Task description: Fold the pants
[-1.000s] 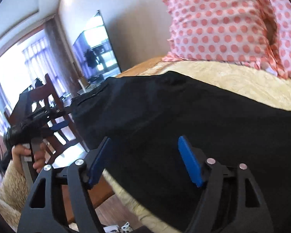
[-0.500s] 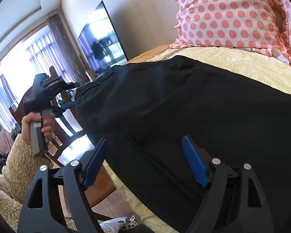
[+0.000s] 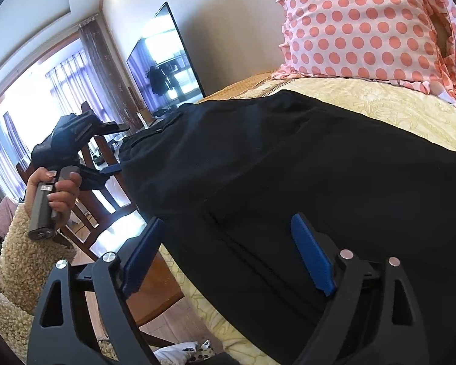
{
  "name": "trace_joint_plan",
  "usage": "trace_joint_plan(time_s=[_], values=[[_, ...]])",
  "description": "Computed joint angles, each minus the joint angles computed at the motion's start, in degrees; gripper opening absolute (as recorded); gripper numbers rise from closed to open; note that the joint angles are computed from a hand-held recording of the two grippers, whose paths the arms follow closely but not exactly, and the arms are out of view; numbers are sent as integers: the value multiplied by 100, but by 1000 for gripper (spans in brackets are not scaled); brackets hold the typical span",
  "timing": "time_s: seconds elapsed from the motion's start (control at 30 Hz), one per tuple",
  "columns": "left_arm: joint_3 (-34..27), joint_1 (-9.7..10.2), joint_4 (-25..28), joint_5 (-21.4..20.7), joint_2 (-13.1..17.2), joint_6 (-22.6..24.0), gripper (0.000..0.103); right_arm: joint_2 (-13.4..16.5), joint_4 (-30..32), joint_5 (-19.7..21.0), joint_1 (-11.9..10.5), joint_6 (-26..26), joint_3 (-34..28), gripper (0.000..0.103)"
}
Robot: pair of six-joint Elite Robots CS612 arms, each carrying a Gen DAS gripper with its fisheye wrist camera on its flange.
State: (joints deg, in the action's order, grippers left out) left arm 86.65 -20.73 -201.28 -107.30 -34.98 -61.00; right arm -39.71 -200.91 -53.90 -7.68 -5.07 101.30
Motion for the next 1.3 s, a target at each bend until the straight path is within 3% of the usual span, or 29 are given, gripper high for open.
trace_joint_plan(time_s=[0.07, 0.2, 0.27, 0.37, 0.47, 0.5, 0.53, 0.57, 0.67, 0.8, 0.87, 0.93, 1.0, 1.1, 1.2, 1.3], values=[[-91, 13, -88, -234, 72, -83, 79, 1, -1, 11, -4, 6, -2, 88], [-208, 34, -32, -87, 114, -286, 78, 3, -1, 11, -4, -5, -3, 88], [-166, 6, 282, 477, 5, -117, 75, 6, -12, 19, -7, 12, -4, 88], [-217, 2, 605, 992, -47, 27, 73, 5, -81, 38, -21, 60, 28, 88], [-317, -6, 923, 1425, -54, 40, 63, -24, -185, 107, -62, 159, 109, 88], [-339, -39, 1102, 1705, -77, 118, 49, -33, -216, 136, -76, 182, 135, 88], [-359, -79, 1245, 1951, -95, 225, 24, -53, -261, 201, -108, 203, 186, 88], [-370, -141, 1405, 2280, -121, 400, 16, -75, -331, 258, -144, 228, 248, 88], [-294, -294, 1254, 2808, -199, 827, 11, -132, -729, 326, -268, 346, 462, 88], [-279, -654, 803, 3265, -379, 2143, 10, -192, -1497, 171, -478, 727, 772, 88], [-338, -803, 636, 3168, -429, 2683, 10, -220, -1920, -13, -613, 1037, 935, 88], [-417, -993, 396, 2819, -466, 3325, 10, -246, -2302, -239, -745, 1359, 1086, 88], [-531, -1163, 273, 2321, -462, 3832, 10, -266, -2581, -516, -853, 1643, 1205, 88], [-656, -1436, 113, 1254, -400, 4620, 10, -300, -2953, -955, -1026, 2125, 1412, 88], [-756, -1681, 569, 211, -277, 5281, 11, -305, -3180, -1293, -1127, 2396, 1567, 88], [-787, -1915, 1527, -216, -146, 6022, 10, -295, -3286, -1533, -1232, 2643, 1691, 88]])
